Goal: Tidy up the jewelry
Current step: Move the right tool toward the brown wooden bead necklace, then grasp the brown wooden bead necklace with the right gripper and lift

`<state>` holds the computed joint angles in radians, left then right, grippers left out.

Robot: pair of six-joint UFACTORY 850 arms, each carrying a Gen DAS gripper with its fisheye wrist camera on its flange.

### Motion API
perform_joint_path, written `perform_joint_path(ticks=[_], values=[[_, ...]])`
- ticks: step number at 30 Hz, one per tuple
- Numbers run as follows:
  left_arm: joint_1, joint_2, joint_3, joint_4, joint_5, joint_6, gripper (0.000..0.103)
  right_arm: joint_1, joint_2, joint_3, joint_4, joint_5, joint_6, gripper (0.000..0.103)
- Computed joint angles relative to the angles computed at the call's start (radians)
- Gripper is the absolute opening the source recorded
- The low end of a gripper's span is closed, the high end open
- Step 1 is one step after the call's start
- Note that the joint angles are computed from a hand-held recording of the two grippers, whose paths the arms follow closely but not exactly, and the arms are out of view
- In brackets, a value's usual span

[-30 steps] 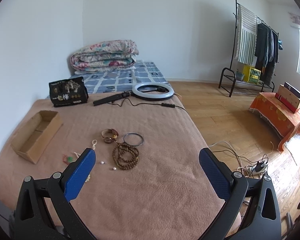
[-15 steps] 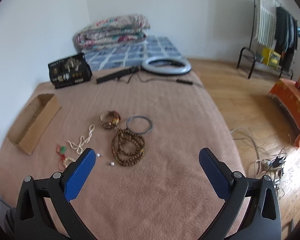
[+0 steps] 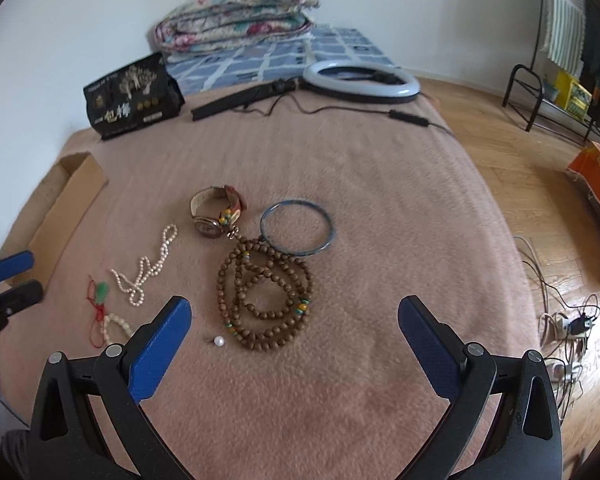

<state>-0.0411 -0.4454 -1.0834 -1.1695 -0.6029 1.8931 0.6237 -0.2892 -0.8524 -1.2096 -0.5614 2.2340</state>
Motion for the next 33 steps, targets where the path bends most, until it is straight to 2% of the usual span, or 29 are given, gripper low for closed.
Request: perform_joint_path(ticks=[5,9,14,23,31,33], values=[[-0.046,-0.071,-0.048,0.063,0.017,-0.085,0.051,-0.043,-0.055,-0.034,0.004,0.069,-0.041,0.103],[-0.063,-0.127,-0.097,0.122,-0.007,-0.182,0.047,-0.073,-0.097,-0.058,0.012,0.126,-0.069,0.103],[-0.084,-0.171,-0.131,0.163,-0.007,-0.238,0.043,-0.099,-0.135,-0.082,0.069,0.160,-0.130,0.102],[-0.119,-0.229,-0.168,0.185,0.047,-0.266,0.034,-0.127,-0.197,-0.143,0.220,0.173,-0.333,0.102],[-0.122,-0.235,-0.164,0.134,0.083,-0.213,0.012,-0.143,-0.227,-0.175,0.337,0.165,-0.470,0.102],[-0.119,-0.239,-0.170,0.133,0.082,-0.213,0.008,-0.145,-0.224,-0.173,0.347,0.161,-0.481,0.095]])
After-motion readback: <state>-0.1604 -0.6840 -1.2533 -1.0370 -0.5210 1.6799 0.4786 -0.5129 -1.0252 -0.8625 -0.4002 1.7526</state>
